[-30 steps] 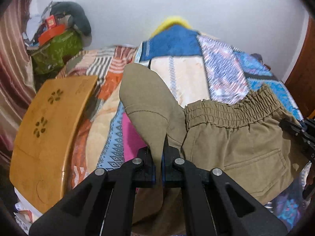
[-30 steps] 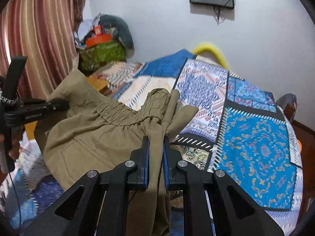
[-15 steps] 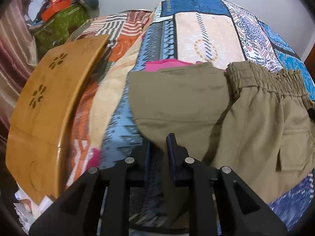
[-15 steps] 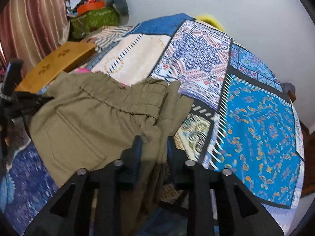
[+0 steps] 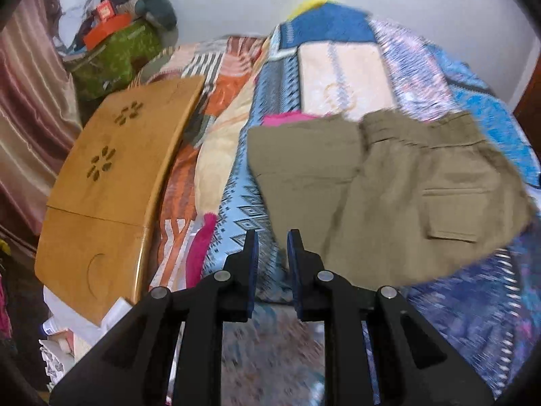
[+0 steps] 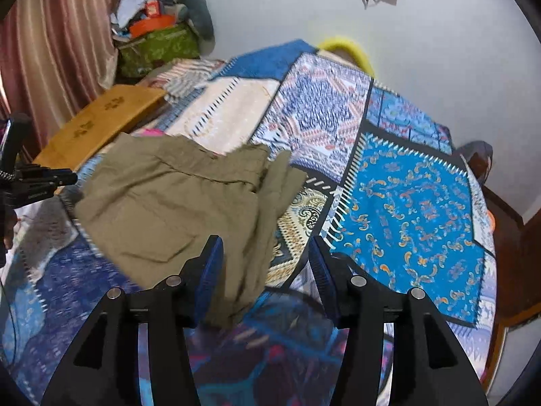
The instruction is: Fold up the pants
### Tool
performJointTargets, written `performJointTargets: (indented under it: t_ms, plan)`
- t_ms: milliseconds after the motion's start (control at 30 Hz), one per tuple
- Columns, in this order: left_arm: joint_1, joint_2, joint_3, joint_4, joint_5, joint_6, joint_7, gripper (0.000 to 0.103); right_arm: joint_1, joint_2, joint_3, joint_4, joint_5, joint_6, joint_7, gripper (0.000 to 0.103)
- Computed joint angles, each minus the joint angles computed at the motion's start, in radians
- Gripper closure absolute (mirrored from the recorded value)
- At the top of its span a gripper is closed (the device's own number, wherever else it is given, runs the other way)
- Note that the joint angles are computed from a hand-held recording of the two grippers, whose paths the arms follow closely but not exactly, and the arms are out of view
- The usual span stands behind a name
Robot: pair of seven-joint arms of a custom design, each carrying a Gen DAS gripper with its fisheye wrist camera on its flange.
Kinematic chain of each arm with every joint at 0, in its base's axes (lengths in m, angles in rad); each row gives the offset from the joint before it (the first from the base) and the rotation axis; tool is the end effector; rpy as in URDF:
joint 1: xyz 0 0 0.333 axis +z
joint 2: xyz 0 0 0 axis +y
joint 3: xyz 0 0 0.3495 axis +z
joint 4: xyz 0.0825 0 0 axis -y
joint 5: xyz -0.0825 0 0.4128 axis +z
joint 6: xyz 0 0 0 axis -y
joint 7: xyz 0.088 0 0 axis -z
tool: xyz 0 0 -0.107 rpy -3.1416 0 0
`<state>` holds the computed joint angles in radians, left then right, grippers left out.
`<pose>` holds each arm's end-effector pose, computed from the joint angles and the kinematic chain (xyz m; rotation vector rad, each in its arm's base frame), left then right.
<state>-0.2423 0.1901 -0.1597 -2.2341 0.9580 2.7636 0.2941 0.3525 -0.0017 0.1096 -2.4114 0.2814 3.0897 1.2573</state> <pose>0.5261 -0.2598 0.3228 -1.9180 1.8430 -0.4664 0.5047 0.2258 0.4007 -2.1675 1.2861 -0.4680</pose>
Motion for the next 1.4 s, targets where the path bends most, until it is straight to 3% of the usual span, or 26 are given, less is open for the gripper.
performJointTargets:
  t_ms: [67,167,300,433,600,767,1000,1067,1133,1200,1233,1333,1400]
  plan:
    - [-0.016,-0.058,-0.011,-0.026,0.022,-0.004,-0.024,0.084,0.019,-0.042,0.003,-0.023,0.11,0.006,-0.083,0.055]
    - [-0.035,-0.162,-0.045,-0.063,0.043,-0.03,-0.05,0.084,0.1,-0.135,-0.029,-0.062,0.354,0.013,-0.286,0.055]
    - [-0.052,-0.304,-0.106,-0.11,0.119,-0.052,-0.134,0.084,0.17,-0.276,-0.045,-0.127,0.462,0.05,-0.37,0.055]
    - [-0.07,-0.452,-0.175,-0.151,0.166,-0.075,-0.203,0.084,0.285,-0.44,-0.104,-0.189,0.56,0.073,-0.415,0.055]
    - [-0.098,-0.609,-0.27,-0.175,0.173,-0.159,-0.261,0.084,0.346,-0.604,-0.075,-0.283,0.562,0.178,-0.389,0.055]
    - [-0.137,-0.744,-0.355,-0.203,0.158,-0.25,-0.333,0.084,0.434,-0.76,-0.04,-0.407,0.532,0.343,-0.304,0.055]
    - [-0.205,-0.861,-0.467,-0.233,0.13,-0.388,-0.41,0.083,0.432,-0.897,0.08,-0.519,0.506,0.415,-0.175,0.055]
    - [-0.219,-0.874,-0.496,-0.234,0.125,-0.423,-0.43,0.079,0.386,-0.926,0.14,-0.533,0.509,0.399,-0.149,0.055]
    - [-0.235,-0.883,-0.519,-0.235,0.128,-0.452,-0.451,0.06,0.349,-0.96,0.188,-0.548,0.511,0.382,-0.119,0.053]
    - [-0.245,-0.886,-0.531,-0.237,0.137,-0.463,-0.481,0.045,0.334,-0.981,0.211,-0.562,0.508,0.382,-0.08,0.035]
    - [-0.251,-0.891,-0.532,-0.239,0.14,-0.466,-0.496,0.039,0.329,-0.982,0.216,-0.568,0.5,0.392,-0.063,0.032]
    - [-0.269,-0.896,-0.53,-0.244,0.141,-0.47,-0.526,0.033,0.293,-0.995,0.249,-0.575,0.486,0.383,-0.016,0.023]
    - [-0.273,-0.897,-0.543,-0.241,0.135,-0.503,-0.533,0.019,0.273,-1.004,0.269,-0.578,0.48,0.376,0.02,0.017]
